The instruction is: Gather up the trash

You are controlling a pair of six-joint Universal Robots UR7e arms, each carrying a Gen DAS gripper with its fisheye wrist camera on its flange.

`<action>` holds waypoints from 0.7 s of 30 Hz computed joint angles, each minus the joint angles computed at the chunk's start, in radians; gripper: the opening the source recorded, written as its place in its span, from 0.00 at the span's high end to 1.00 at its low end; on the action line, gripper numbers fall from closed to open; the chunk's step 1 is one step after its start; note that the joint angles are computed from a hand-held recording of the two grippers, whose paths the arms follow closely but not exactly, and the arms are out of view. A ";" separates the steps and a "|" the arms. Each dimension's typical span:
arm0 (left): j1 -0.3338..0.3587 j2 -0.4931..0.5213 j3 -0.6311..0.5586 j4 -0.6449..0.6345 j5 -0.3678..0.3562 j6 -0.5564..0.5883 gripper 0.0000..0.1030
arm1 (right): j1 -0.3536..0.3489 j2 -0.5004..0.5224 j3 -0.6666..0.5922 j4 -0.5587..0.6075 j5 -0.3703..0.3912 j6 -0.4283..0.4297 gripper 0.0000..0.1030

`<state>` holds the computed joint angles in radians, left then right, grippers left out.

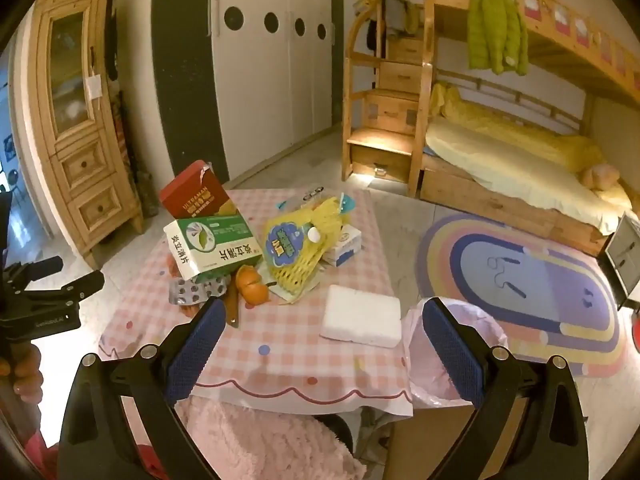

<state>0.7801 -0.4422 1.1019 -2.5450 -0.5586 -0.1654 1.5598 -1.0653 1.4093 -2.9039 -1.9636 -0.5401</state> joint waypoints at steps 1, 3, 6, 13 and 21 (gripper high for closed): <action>0.000 -0.002 0.002 0.000 0.000 0.001 0.07 | -0.002 0.000 0.009 -0.010 0.002 0.005 0.05; 0.001 -0.007 0.008 0.002 0.000 0.000 0.07 | 0.002 -0.002 0.015 -0.014 -0.001 0.008 0.05; -0.002 0.010 -0.012 0.024 0.009 -0.009 0.07 | 0.012 -0.001 0.024 -0.023 -0.013 0.012 0.05; -0.002 0.013 -0.012 0.028 0.008 -0.011 0.07 | 0.014 -0.003 0.032 -0.031 -0.014 0.013 0.05; 0.002 0.011 -0.010 0.042 0.003 -0.026 0.07 | 0.014 -0.001 0.041 -0.035 -0.021 0.012 0.05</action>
